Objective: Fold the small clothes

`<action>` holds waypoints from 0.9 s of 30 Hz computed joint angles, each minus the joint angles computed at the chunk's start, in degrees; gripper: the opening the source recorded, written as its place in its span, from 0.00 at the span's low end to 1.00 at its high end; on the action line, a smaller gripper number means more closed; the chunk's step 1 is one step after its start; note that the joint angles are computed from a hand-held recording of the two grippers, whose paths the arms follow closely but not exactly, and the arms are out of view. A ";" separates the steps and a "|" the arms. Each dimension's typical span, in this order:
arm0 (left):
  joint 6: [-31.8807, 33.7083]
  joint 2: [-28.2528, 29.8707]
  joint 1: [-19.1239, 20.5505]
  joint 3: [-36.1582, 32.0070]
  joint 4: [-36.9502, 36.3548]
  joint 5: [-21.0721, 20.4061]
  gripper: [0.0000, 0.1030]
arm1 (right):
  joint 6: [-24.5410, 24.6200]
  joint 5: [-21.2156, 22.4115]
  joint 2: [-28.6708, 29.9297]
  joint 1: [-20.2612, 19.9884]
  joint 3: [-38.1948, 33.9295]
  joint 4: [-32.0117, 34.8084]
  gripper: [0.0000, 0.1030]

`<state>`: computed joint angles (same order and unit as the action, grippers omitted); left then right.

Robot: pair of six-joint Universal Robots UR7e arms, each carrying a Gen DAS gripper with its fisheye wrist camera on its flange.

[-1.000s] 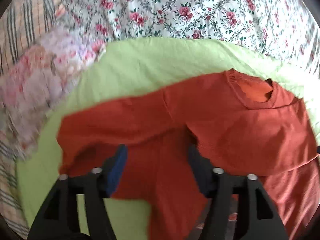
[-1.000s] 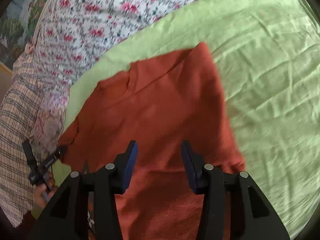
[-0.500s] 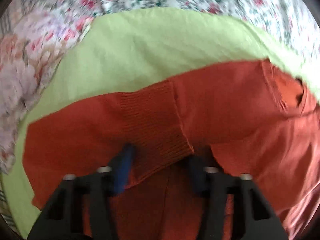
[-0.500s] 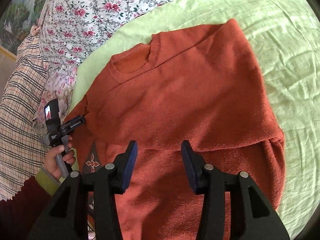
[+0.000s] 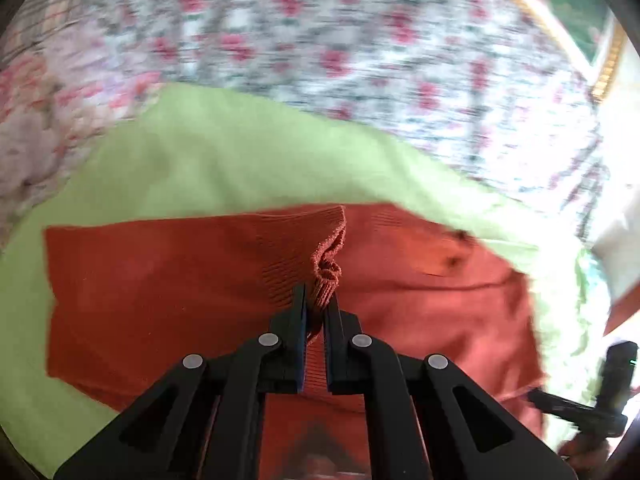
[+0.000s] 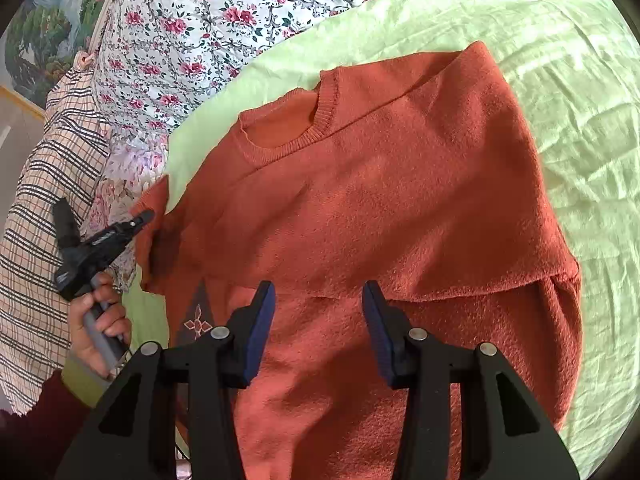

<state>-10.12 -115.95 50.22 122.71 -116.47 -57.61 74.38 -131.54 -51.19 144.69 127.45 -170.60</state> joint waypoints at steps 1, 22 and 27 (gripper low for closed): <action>-0.92 -0.19 -1.33 0.78 0.15 -1.53 0.04 | 0.17 -0.08 -0.04 0.08 0.17 -0.20 0.45; -5.22 16.00 -14.22 17.03 -10.47 -15.10 0.17 | 23.49 -9.53 -10.96 5.35 7.31 16.85 0.45; -7.07 6.60 -14.34 16.30 -0.69 -13.52 0.34 | 14.29 -9.36 -7.74 3.07 5.80 9.32 0.48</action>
